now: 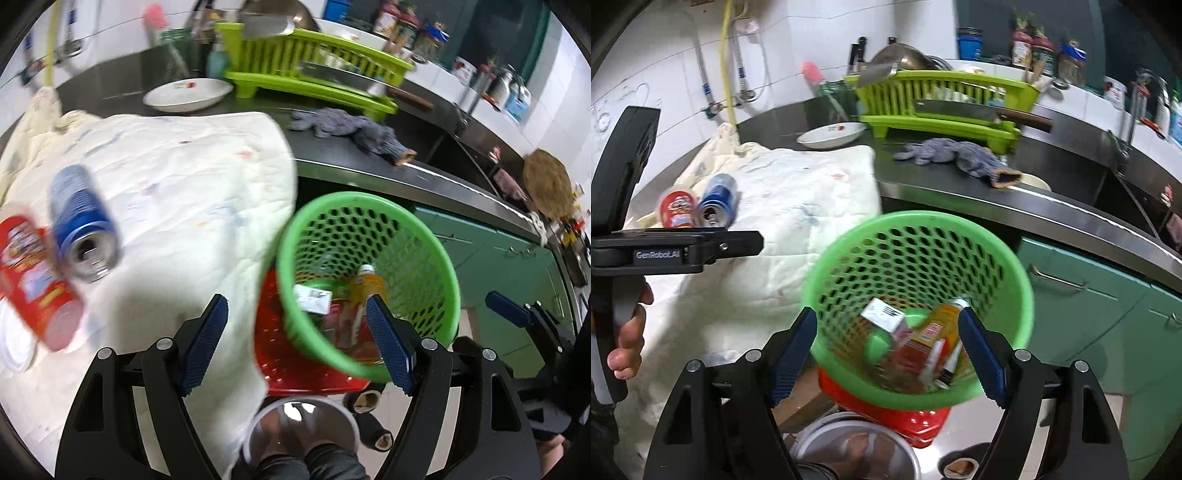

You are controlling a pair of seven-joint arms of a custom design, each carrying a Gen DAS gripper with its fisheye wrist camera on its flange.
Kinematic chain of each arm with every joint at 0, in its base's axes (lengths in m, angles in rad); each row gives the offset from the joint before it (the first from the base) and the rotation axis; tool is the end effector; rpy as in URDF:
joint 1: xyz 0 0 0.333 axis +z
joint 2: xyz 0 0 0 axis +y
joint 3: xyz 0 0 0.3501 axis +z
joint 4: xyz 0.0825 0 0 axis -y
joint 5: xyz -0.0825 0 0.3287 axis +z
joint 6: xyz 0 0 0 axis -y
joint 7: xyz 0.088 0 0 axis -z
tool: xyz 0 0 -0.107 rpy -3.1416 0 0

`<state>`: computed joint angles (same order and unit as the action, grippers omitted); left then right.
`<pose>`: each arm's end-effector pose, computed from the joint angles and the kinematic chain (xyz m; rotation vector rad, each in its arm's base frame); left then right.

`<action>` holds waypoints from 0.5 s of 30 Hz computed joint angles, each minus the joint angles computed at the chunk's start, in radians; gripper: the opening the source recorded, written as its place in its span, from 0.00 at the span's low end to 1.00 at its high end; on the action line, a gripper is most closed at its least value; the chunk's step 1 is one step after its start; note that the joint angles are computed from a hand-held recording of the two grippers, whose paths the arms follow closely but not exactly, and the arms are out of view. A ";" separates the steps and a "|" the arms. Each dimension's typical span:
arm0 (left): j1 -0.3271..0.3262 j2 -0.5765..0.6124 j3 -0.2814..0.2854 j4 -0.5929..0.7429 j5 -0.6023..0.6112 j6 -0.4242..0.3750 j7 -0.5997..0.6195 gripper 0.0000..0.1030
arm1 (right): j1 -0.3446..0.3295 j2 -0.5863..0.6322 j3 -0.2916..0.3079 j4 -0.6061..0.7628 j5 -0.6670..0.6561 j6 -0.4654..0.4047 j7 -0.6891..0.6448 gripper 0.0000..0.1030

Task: Collect trash
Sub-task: 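Move both open tools back over the cloth toward the remaining trash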

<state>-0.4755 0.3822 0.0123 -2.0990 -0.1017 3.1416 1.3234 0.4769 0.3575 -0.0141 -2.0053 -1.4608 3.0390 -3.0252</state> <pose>0.5482 -0.2647 0.3873 -1.8354 2.0629 -0.8770 0.4815 0.3261 0.3795 -1.8851 1.5452 -0.5373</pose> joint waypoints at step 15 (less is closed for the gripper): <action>0.036 -0.181 0.098 -0.284 -0.073 0.123 0.031 0.74 | 0.087 0.103 0.019 0.142 0.328 0.012 -0.376 0.74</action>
